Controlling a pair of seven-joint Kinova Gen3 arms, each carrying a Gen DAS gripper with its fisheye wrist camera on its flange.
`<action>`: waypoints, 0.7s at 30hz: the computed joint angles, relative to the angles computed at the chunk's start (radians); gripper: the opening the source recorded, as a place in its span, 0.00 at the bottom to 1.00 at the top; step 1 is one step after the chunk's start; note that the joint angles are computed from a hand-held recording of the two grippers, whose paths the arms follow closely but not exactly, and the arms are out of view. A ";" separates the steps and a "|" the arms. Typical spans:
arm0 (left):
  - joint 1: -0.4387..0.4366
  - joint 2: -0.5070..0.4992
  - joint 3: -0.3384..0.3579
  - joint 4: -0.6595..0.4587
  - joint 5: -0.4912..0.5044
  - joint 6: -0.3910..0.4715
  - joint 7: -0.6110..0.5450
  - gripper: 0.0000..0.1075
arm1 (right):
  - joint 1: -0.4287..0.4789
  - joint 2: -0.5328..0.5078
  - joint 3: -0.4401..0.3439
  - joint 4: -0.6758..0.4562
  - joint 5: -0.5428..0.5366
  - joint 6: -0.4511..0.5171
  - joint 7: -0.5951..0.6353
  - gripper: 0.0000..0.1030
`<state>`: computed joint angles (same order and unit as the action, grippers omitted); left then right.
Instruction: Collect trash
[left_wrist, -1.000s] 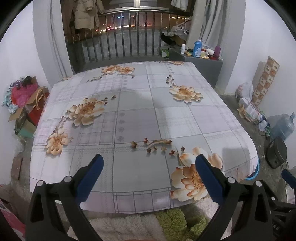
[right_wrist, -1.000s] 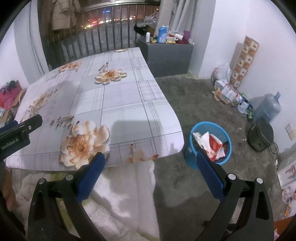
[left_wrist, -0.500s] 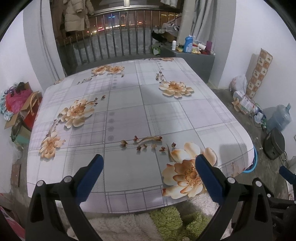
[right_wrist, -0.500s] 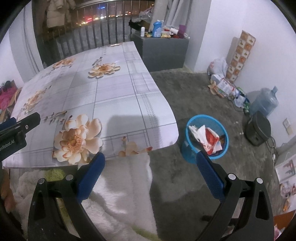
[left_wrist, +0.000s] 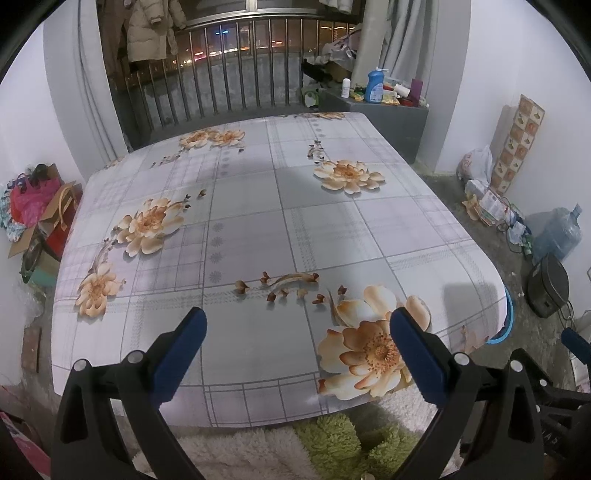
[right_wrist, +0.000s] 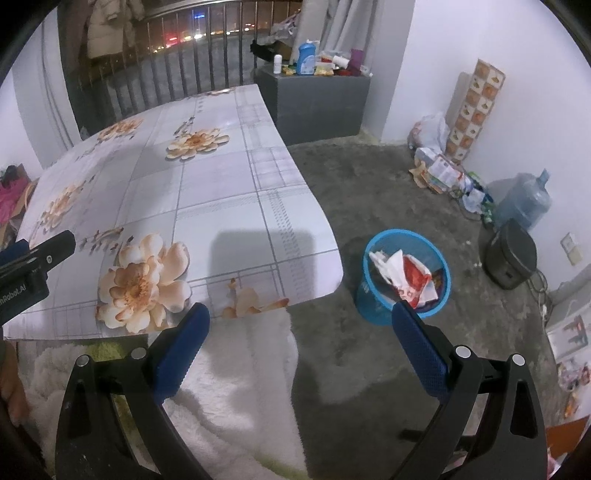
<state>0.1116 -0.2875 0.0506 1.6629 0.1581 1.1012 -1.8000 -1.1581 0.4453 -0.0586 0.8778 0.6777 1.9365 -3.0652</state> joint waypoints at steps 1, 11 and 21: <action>0.000 0.001 0.001 -0.001 0.000 -0.001 0.002 0.91 | -0.001 -0.002 0.001 0.002 0.001 0.001 -0.003 0.92; 0.002 0.002 0.003 -0.008 -0.002 -0.001 0.013 0.91 | -0.001 -0.006 -0.002 0.007 0.007 0.002 -0.004 0.92; 0.001 0.006 0.000 -0.010 -0.001 0.000 0.011 0.90 | 0.004 0.001 -0.001 -0.005 0.004 -0.005 0.019 0.92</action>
<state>0.1128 -0.2818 0.0506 1.6529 0.1572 1.1016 -1.7886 -1.1541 0.4466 -0.0594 0.8731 0.6821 1.9317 -3.0463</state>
